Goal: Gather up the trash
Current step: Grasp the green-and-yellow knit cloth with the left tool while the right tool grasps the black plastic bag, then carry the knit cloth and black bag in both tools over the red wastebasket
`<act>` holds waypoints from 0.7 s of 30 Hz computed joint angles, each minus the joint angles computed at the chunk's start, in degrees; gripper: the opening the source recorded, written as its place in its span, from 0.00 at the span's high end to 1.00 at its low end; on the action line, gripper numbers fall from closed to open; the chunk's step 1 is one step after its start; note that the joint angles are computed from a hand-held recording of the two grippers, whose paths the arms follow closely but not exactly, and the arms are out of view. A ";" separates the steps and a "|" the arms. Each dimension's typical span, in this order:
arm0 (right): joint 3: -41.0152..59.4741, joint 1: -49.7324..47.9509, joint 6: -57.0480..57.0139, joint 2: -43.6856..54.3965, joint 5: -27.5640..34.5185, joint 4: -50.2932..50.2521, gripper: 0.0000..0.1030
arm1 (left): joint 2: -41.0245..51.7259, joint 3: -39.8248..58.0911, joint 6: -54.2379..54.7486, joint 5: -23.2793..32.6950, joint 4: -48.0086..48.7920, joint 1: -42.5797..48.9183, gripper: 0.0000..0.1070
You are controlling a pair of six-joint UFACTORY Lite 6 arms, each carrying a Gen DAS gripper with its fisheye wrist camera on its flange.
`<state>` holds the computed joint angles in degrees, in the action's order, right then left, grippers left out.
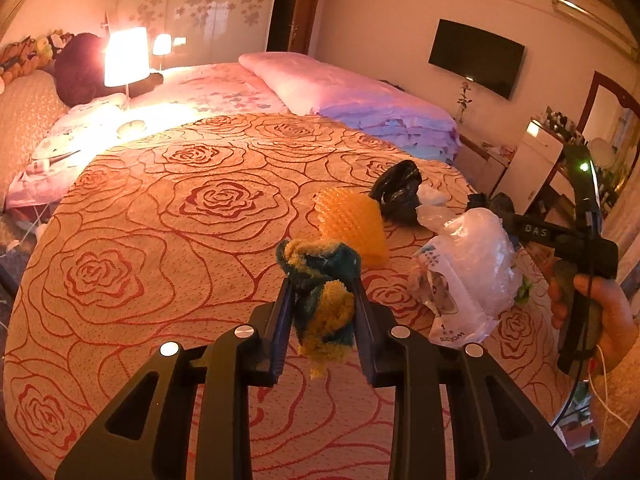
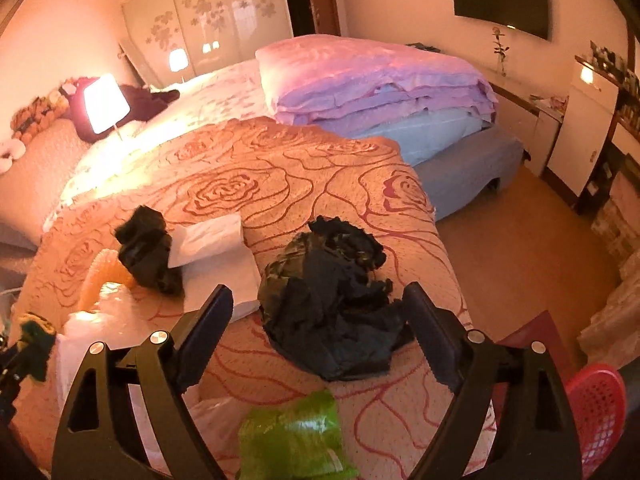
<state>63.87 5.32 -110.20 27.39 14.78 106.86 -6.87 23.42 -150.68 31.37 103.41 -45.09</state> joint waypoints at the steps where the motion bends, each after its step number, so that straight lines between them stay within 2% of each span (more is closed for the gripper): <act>1: 0.38 0.16 0.94 0.42 -0.44 -0.93 0.29 | 0.14 0.07 -0.08 -0.10 0.01 0.05 0.75; 3: 1.28 0.06 5.76 1.38 -0.50 -6.04 0.42 | 0.53 0.35 -0.13 -0.10 0.06 0.04 0.75; 9: -2.17 -0.78 -0.23 -1.21 0.31 -1.81 0.52 | 0.56 0.90 1.38 0.86 -1.87 -1.11 0.75; 15: -11.30 -3.38 -7.43 -10.83 3.59 4.77 0.52 | -0.10 1.38 3.39 2.26 -4.22 -2.71 0.75; 21: -23.93 -8.50 -6.23 -25.86 8.02 2.03 0.52 | -0.88 2.59 6.57 4.30 -8.08 -5.88 0.75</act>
